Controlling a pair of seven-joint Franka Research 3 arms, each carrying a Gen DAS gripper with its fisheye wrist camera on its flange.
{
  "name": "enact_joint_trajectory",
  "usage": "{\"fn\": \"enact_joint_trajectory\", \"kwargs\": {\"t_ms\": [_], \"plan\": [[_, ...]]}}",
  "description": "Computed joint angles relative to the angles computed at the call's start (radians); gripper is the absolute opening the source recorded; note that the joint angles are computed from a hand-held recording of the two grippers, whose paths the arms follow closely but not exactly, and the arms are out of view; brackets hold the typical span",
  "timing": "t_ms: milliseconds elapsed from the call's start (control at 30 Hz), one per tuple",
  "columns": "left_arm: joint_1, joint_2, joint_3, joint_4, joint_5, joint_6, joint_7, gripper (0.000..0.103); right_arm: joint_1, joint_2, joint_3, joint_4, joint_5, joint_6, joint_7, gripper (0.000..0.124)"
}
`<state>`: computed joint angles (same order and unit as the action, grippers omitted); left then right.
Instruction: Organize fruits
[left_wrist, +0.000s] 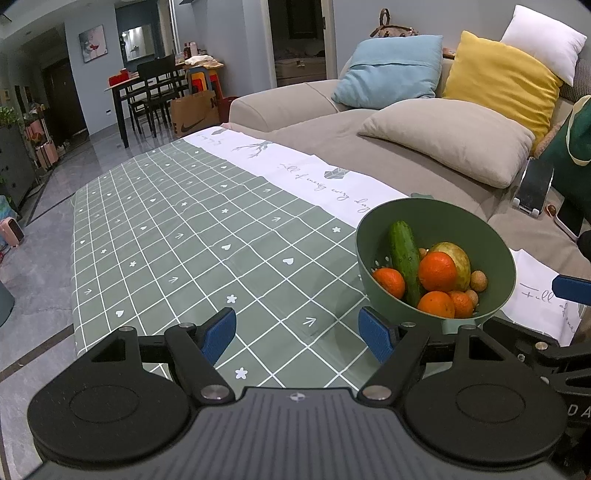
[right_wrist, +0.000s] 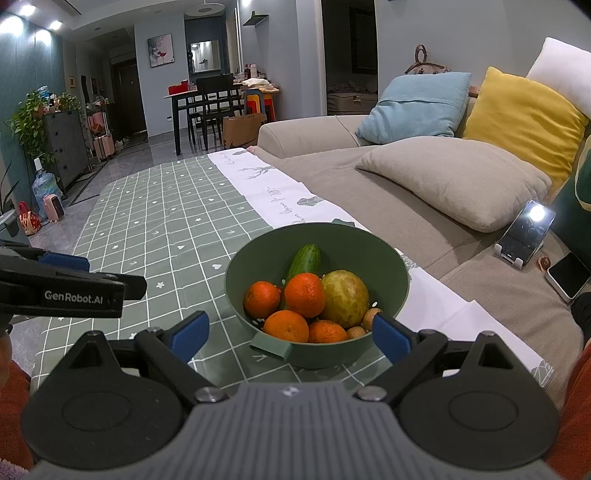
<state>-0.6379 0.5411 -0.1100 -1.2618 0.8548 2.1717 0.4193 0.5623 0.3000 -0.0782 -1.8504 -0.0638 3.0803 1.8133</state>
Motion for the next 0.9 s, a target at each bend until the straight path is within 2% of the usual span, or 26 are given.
{"fn": "enact_joint_trajectory", "kwargs": {"t_ms": [433, 900], "plan": [[-0.008, 0.006, 0.004, 0.010, 0.008, -0.011, -0.004, 0.088, -0.006, -0.001, 0.006, 0.002, 0.004, -0.014, 0.007, 0.094], [0.000, -0.010, -0.001, -0.015, 0.010, 0.016, 0.001, 0.088, -0.015, 0.001, 0.017, 0.004, 0.008, -0.015, -0.002, 0.094]]}}
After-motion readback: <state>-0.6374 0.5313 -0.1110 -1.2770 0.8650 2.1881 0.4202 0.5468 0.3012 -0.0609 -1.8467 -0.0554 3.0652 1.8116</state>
